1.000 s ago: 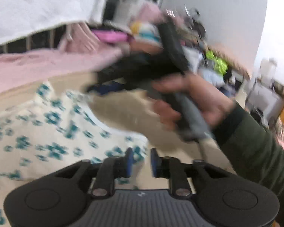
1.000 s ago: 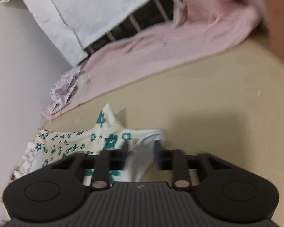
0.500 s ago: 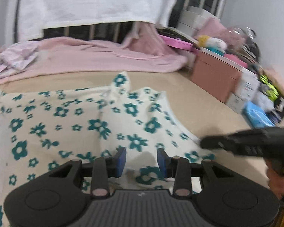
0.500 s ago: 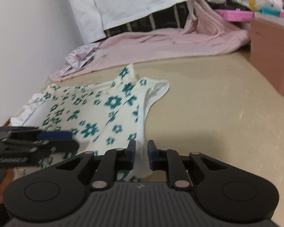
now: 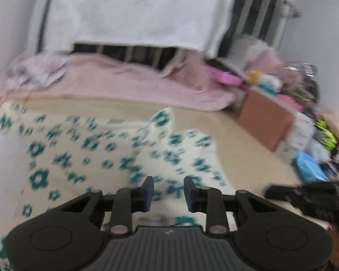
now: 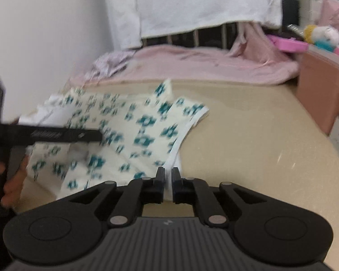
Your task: Fold clothes
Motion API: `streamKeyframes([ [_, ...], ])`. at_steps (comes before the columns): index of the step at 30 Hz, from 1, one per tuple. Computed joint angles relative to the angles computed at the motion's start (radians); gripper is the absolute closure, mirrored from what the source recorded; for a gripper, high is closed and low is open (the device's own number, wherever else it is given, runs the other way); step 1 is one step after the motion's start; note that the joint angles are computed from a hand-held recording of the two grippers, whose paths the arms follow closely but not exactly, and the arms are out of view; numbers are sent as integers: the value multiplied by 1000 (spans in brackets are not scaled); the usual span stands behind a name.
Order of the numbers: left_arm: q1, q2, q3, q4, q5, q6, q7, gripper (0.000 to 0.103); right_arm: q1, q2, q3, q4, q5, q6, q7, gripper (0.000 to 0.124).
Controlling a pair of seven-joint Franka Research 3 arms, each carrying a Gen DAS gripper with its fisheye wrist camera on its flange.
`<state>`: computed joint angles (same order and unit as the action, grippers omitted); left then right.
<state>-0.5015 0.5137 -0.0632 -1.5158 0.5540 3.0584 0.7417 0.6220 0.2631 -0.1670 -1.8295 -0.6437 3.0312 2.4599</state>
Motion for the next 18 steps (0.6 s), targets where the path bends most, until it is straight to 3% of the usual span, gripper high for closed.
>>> streamKeyframes([
  [2, 59, 11, -97, -1, -30, 2, 133, 68, 16, 9, -29, 8, -37, 36, 46, 119],
  [7, 65, 27, -152, 5, -79, -67, 248, 70, -104, 153, 87, 170, 222, 24, -109, 114],
  [11, 21, 16, -107, -6, -72, -89, 255, 70, -294, 333, 302, 424, 462, -89, -330, 115],
  [14, -12, 11, -69, -11, -35, -91, 247, 70, -305, 424, 322, 572, 533, -165, -391, 124],
  [16, -32, 10, -47, -12, -6, -91, 232, 70, -303, 481, 325, 667, 570, -210, -426, 124],
  [18, -36, 11, -42, -10, 7, -90, 221, 70, -276, 483, 292, 673, 577, -216, -438, 124],
])
